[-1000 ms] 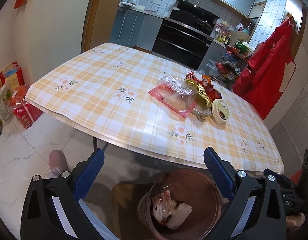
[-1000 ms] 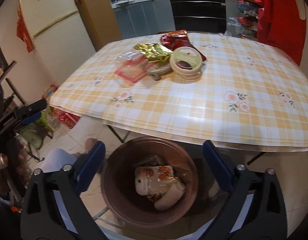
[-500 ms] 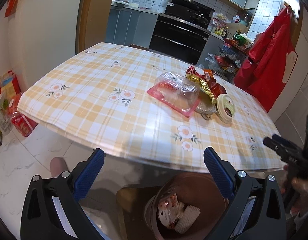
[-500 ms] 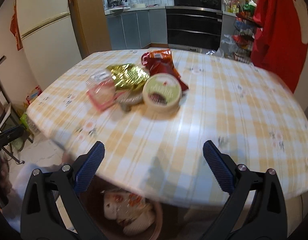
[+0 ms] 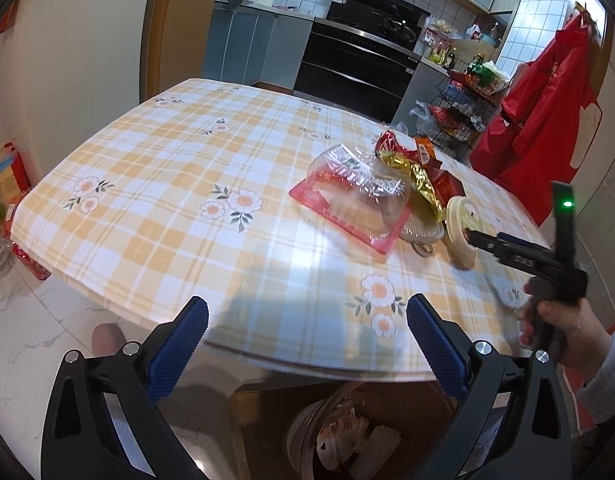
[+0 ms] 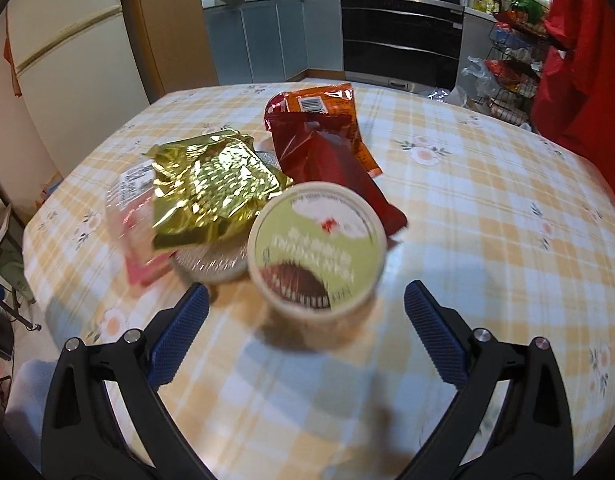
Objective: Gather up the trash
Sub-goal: 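Grasp the YEAH YOGURT tub with the right gripper while the left grasps the gold foil wrapper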
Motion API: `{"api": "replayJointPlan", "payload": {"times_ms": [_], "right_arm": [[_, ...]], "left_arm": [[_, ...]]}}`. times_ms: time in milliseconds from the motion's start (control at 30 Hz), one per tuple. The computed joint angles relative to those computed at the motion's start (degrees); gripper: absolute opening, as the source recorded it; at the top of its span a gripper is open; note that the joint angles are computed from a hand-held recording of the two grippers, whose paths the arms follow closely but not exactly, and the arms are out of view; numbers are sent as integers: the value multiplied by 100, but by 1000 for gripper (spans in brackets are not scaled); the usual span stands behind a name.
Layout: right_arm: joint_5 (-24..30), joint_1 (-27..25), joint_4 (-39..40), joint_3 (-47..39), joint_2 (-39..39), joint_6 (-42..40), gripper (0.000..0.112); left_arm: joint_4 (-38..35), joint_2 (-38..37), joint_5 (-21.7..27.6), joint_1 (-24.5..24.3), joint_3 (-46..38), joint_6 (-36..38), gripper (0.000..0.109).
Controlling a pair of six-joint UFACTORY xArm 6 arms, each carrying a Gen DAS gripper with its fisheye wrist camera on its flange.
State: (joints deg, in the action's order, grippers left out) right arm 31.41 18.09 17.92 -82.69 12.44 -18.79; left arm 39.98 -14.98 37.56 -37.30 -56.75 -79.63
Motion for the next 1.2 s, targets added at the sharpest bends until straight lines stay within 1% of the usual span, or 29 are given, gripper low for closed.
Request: {"api": "replayJointPlan", "payload": {"times_ms": [133,200,233,333,400,467,567,633,700,733,767,833,933,1000,1067,1133,1200], "right_arm": [[195,5,-181,-644,549,224,95],[319,-11,-152,-855,716,263,88],[433,-24,-145,-976,804,282,88],[465,-45,-18,-970,798,143,87],[388,-67,27,-873,720,128,86],[310,-109,291,-725,603,-7,86],[199,-150,614,-441,371,-216,86],[82,-157,765,-193,180,-369,86],[16,-171,894,-31,50,-477,86],[-17,-189,1010,70,-28,-542,86],[-31,-202,1065,127,-75,-553,86],[-21,-246,1218,230,-162,-554,86],[-1,-314,1366,376,-278,-568,86],[-15,-346,1428,478,-364,-597,86],[-35,-399,1543,605,-479,-665,86],[-51,-444,1618,703,-568,-695,86],[-58,-479,1679,770,-633,-707,86]], "left_arm": [[-49,153,-141,113,-120,153,97],[-121,257,-256,176,-178,263,97],[-191,322,-363,217,-208,337,97],[-385,483,-588,294,-305,515,96],[-695,639,-887,364,-396,778,89],[-1070,820,-1074,421,-541,1095,80],[-1627,1104,-1414,528,-799,1537,72],[-2024,1327,-1602,586,-1050,1887,68],[-2626,1677,-1759,654,-1459,2366,64],[-2852,1798,-1797,674,-1597,2523,58],[-3318,2080,-1836,698,-1923,2872,50],[-3629,2460,-1744,728,-2410,3102,46],[-3767,3102,-1477,772,-3253,3152,46],[-3767,3562,-1126,788,-3885,3126,45],[-3704,3839,-889,788,-4276,3087,45],[-3643,4161,-663,776,-4735,3098,45],[-3463,4334,-567,766,-4970,2975,45]]}}
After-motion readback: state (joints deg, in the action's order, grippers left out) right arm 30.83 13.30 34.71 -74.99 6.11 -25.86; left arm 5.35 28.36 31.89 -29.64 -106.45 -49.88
